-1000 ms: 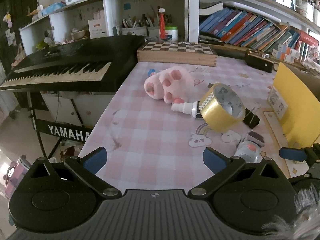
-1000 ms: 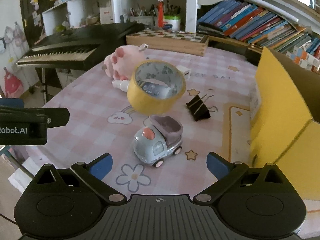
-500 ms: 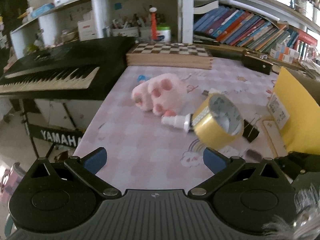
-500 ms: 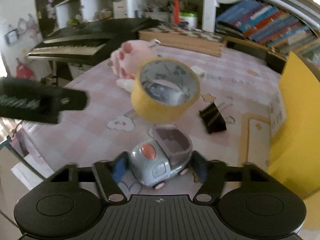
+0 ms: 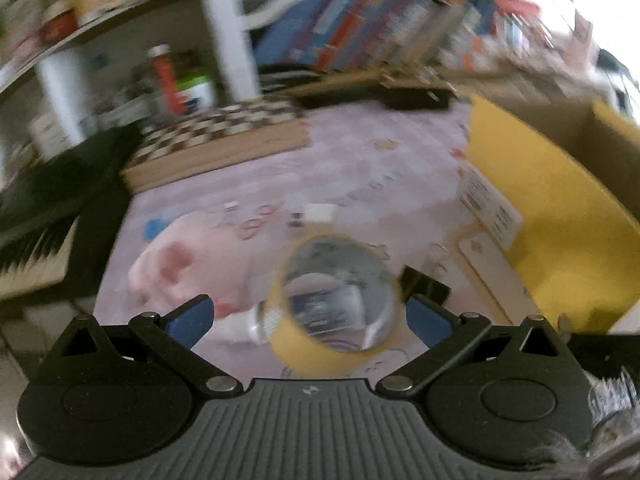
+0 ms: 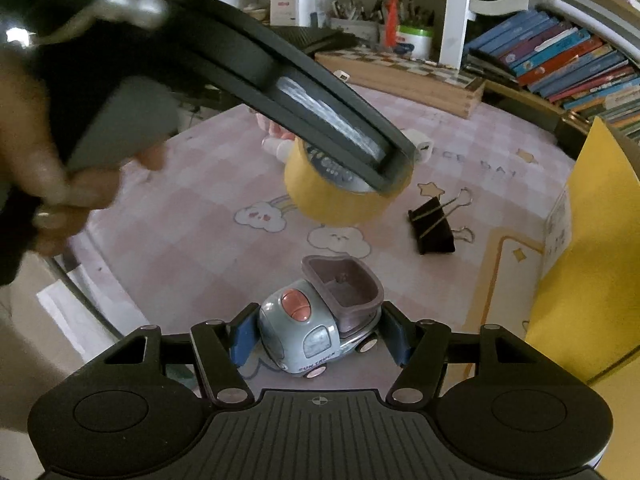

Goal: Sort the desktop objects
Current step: 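Grasp the yellow tape roll with the left gripper and lift it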

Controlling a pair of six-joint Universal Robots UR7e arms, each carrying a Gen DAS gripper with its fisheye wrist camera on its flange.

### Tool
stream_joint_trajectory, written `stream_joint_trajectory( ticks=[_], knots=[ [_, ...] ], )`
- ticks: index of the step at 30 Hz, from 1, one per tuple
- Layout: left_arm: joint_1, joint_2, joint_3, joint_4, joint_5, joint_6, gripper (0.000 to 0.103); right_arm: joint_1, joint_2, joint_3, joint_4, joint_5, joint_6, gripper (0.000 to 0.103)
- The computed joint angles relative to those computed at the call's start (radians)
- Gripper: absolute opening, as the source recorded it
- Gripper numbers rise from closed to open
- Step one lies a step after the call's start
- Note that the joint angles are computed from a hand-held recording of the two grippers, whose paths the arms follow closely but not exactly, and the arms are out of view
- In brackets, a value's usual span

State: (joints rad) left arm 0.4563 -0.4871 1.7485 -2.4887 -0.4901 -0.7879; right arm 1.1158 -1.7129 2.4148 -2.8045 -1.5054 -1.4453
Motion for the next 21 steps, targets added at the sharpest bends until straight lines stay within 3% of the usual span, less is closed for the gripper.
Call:
stream_joint_trajectory(
  ticks=[5,9,11,13,14,18,21],
  knots=[
    [0.027,0.071,-0.101,0.104,-0.009,0.135,0.103,-0.009,0.001,-0.011,0.018,0.006,0.006,0.064],
    [0.036,0.095,-0.132,0.174,0.011,0.147,0.099,-0.015,0.003,-0.018,0.028,0.011,0.007,0.064],
    [0.042,0.099,-0.143,0.204,0.016,0.132,0.096,-0.019,0.001,-0.019,0.032,0.015,0.003,0.064],
    [0.046,0.098,-0.15,0.239,0.029,0.085,0.081,-0.021,0.001,-0.021,0.034,0.016,0.002,0.064],
    [0.049,0.098,-0.154,0.259,0.036,0.07,0.081,-0.021,0.002,-0.021,0.034,0.016,0.003,0.064],
    [0.043,0.074,-0.113,0.156,0.024,0.071,0.081,-0.025,-0.003,-0.02,0.035,0.019,0.005,0.064],
    [0.021,0.049,-0.07,0.05,0.057,0.058,0.081,-0.026,-0.001,-0.015,0.019,0.024,0.01,0.064]
  ],
)
